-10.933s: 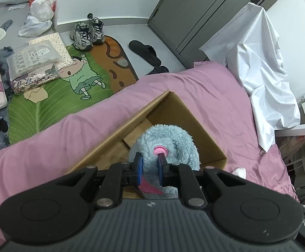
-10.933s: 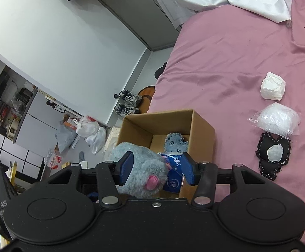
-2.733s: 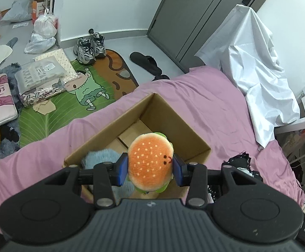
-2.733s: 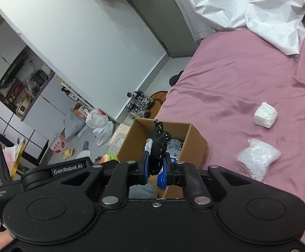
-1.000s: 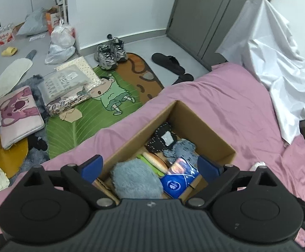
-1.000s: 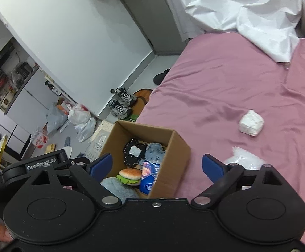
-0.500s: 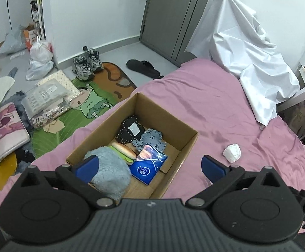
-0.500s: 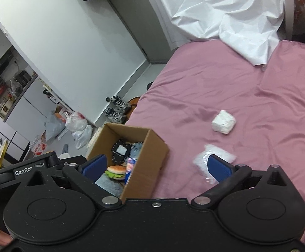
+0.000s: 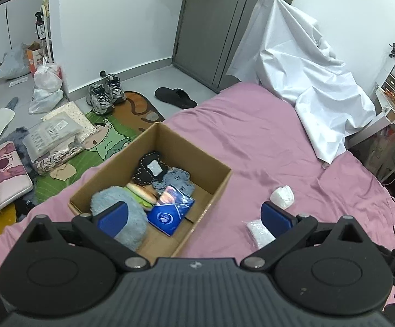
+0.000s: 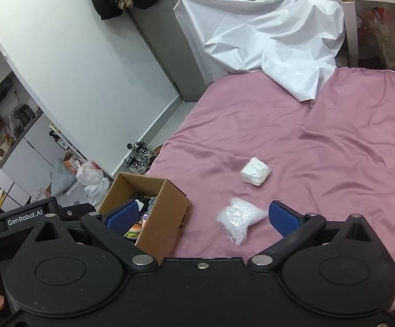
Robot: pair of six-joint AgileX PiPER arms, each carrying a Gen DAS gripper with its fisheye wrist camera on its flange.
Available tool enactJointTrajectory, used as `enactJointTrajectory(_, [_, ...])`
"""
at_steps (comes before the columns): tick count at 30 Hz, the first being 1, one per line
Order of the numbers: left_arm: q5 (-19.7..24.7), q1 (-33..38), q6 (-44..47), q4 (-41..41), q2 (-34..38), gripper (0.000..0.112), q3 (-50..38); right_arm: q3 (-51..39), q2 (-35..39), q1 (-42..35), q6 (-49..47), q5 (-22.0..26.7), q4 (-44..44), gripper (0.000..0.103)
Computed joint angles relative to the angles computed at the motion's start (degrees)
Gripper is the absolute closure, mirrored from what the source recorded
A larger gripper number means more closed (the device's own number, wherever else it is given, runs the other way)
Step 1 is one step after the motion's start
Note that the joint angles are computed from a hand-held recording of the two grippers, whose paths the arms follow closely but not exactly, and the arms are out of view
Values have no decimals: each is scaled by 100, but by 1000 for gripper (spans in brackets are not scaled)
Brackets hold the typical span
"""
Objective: Organize soft objects
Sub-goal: 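Move both tools from the box toward the clear plastic bag and white tissue bundle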
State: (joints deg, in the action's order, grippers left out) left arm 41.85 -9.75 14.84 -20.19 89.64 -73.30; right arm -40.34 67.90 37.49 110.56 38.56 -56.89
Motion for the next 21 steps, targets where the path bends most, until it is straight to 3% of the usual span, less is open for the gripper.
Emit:
enactJointTrajectory(4, [-139, -212, 28, 22, -158, 10, 194, 190, -231, -29, -212, 30, 91, 0])
enactJointTrajectory(11, [20, -505, -119, 199, -175, 10, 225, 435, -604, -189, -844, -36, 522, 0])
enactJointTrajectory(17, [-50, -734, -527, 550, -169, 10, 311, 818, -927, -573, -975, -496, 615, 0])
enactJointTrajectory(21, [-180, -957, -758, 863, -164, 10, 337, 1073, -1070, -1062, -1194, -1135, 838, 0])
